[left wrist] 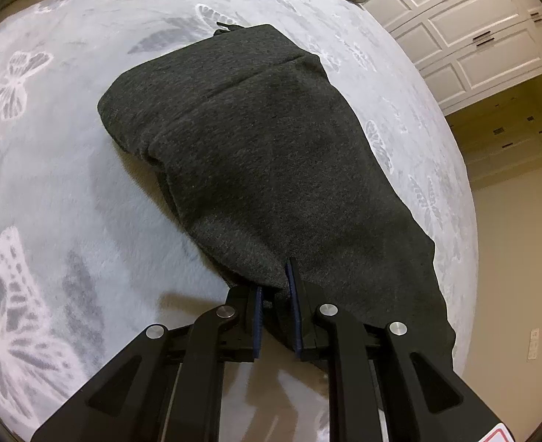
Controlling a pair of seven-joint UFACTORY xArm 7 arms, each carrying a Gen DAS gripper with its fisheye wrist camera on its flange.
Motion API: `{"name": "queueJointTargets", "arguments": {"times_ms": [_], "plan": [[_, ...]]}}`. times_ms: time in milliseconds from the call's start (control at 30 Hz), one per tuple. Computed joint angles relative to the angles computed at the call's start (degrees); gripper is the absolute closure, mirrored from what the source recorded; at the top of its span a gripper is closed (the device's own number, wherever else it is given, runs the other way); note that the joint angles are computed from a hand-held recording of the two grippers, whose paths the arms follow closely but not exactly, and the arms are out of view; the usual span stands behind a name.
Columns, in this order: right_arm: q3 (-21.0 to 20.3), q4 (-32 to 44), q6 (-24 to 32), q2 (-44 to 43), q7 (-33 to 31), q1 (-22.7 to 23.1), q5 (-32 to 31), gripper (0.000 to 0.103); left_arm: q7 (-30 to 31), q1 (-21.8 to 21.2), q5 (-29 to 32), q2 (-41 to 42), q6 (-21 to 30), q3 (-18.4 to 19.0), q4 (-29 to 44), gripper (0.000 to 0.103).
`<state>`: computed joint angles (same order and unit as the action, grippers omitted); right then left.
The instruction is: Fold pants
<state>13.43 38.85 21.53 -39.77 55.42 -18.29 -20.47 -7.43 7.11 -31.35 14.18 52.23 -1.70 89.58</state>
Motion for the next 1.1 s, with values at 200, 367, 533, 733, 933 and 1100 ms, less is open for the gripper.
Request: {"name": "queueJointTargets", "arguments": {"times_ms": [200, 367, 533, 733, 933, 1100], "plan": [[0.55, 0.51, 18.97, 4.96, 0.16, -1.8, 2.21, 0.093, -0.65, -0.46, 1.98, 0.14, 0.41, 0.15, 0.59, 0.088], [-2.1, 0.9, 19.62, 1.32, 8.56, 1.74, -3.54, 0.067, -2.46, -0.25, 1.15, 0.2, 0.25, 0.16, 0.79, 0.089], [-3.1, 2.87, 19.87, 4.28, 5.8, 5.12, -3.99, 0.067, -3.76, -0.32, 3.7, -1.89, -6.6, -0.17, -1.86, 0.1], [-3.75, 5.29, 24.17, 7.13, 4.57, 7.54, -3.5, 0.045, -8.33, -2.52, 11.69, -2.98, -7.87, 1.35, -2.34, 0.092], [-4.12, 2.9, 23.76, 2.75, 7.68, 7.96, -2.63, 0.035, -16.07, -6.81, 29.47, -11.3, -20.88, 2.02, -10.58, 0.052], [-1.58, 6.56, 13.2, 5.43, 5.76, 10.25, -4.43, 0.038, -5.05, -8.54, 18.81, -10.04, -21.22, -0.67, -7.69, 0.05]]}}
